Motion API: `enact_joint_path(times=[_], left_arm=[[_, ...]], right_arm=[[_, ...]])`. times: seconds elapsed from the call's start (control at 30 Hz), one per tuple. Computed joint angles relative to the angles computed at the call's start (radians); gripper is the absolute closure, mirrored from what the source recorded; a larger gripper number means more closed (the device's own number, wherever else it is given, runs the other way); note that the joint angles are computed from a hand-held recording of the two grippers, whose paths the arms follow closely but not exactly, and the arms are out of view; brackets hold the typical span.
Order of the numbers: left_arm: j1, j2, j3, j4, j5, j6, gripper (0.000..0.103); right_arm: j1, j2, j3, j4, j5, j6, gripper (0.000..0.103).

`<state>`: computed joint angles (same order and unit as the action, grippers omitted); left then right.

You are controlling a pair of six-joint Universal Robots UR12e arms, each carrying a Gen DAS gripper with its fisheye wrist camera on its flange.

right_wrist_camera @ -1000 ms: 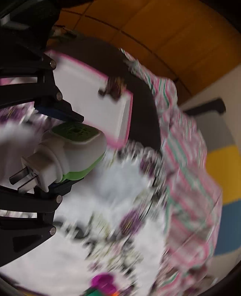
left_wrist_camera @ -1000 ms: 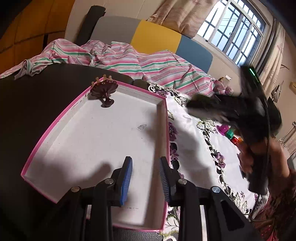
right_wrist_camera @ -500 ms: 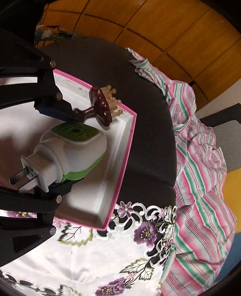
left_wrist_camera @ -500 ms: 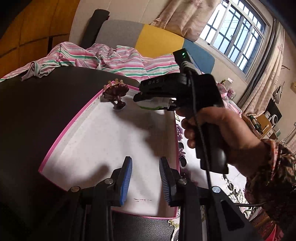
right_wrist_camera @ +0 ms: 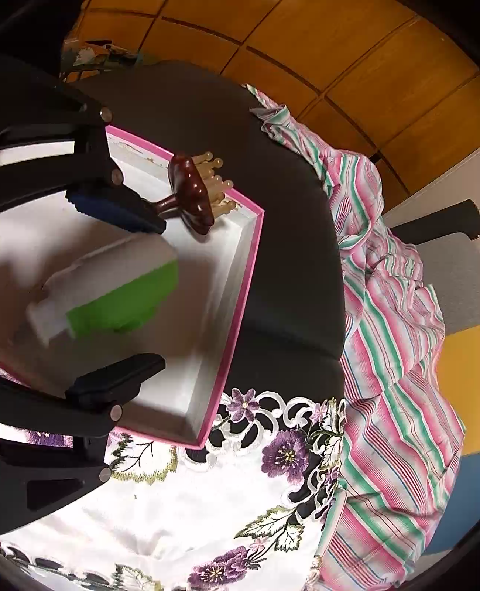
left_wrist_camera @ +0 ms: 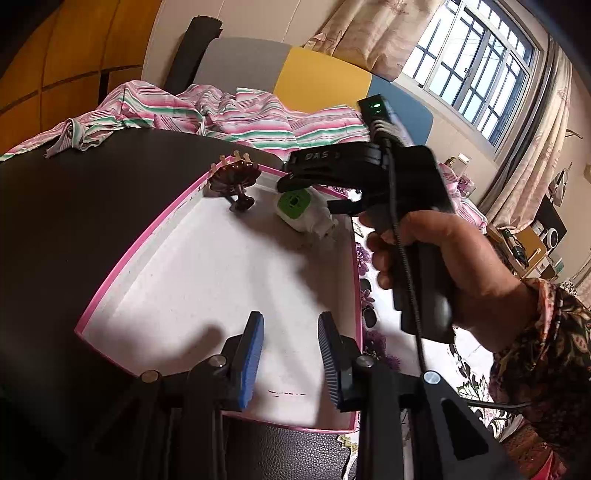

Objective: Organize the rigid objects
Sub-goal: 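Carry the green freshener into the pink tray and open the right tool, then grasp the black-lidded clear jar with the right tool and lift it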

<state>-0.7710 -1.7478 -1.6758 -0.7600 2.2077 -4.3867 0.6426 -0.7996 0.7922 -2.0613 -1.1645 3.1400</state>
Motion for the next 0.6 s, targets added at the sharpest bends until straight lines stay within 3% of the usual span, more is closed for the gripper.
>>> enact_joint_path(times=[0.2,0.4,0.6], left_arm=[[0.001,-0.007,0.010,-0.011,-0.003,-0.007,0.073],[-0.002,-0.023,0.034,-0.016,-0.005,0.016,0.073],[-0.003,-0.043,0.064,-0.047,-0.029,0.038,0.073]], right_arm=[[-0.025,-0.057,0.080,-0.088,0.014,0.032,0.031],[-0.049,-0.139,0.190,-0.155,-0.030,-0.028,0.030],[-0.089,-0.216,0.302,-0.173,-0.018,-0.048,0.026]])
